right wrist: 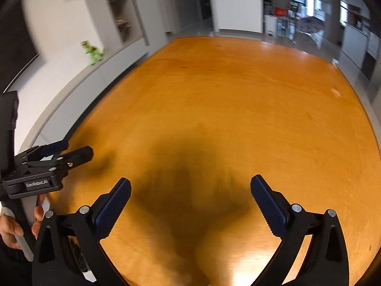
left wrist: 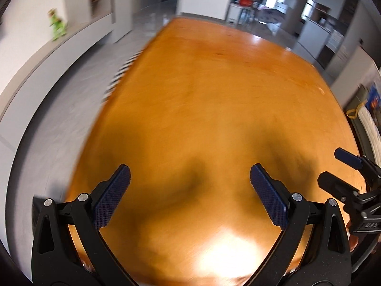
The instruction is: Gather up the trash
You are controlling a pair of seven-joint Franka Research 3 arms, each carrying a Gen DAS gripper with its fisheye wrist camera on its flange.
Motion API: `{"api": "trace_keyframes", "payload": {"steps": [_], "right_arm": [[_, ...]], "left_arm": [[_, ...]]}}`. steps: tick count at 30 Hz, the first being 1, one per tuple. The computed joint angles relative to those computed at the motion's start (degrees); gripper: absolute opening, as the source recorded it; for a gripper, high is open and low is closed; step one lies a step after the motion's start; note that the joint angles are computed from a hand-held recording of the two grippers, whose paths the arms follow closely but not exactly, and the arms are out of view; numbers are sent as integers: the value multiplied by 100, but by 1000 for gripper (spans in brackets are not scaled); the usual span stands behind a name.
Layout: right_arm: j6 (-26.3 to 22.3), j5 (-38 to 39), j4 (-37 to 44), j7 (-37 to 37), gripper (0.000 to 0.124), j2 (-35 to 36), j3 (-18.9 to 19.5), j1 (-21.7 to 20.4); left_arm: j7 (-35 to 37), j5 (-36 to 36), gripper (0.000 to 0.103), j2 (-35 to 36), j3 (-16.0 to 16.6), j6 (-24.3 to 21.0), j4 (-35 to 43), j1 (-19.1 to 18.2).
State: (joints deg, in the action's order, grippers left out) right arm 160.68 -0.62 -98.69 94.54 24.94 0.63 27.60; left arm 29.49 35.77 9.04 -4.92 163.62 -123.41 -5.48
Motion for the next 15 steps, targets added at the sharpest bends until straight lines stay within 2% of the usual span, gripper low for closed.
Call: {"api": "trace_keyframes", "payload": {"steps": [3, 5, 8, 12, 15], "right_arm": [[61, -250, -22, 488, 100, 66, -431, 66], [12, -350, 57, 709, 100, 172, -577, 1], [-71, -403, 233, 850, 100, 342, -616, -139], [-129, -661, 538, 1072, 100, 617, -791, -122], [-67, -767, 573, 1021, 100, 696, -828, -220]], "left_arm": [[364, -143, 97, 639, -114, -3, 734, -80], [654, -348, 97, 948, -156, -78, 1102, -129], [941, -550, 97, 1431, -128, -229, 1710, -280], [1210, -788, 97, 1892, -67, -355, 2253, -387], [1236, -805, 97, 2206, 77, -608, 2673, -548]]}}
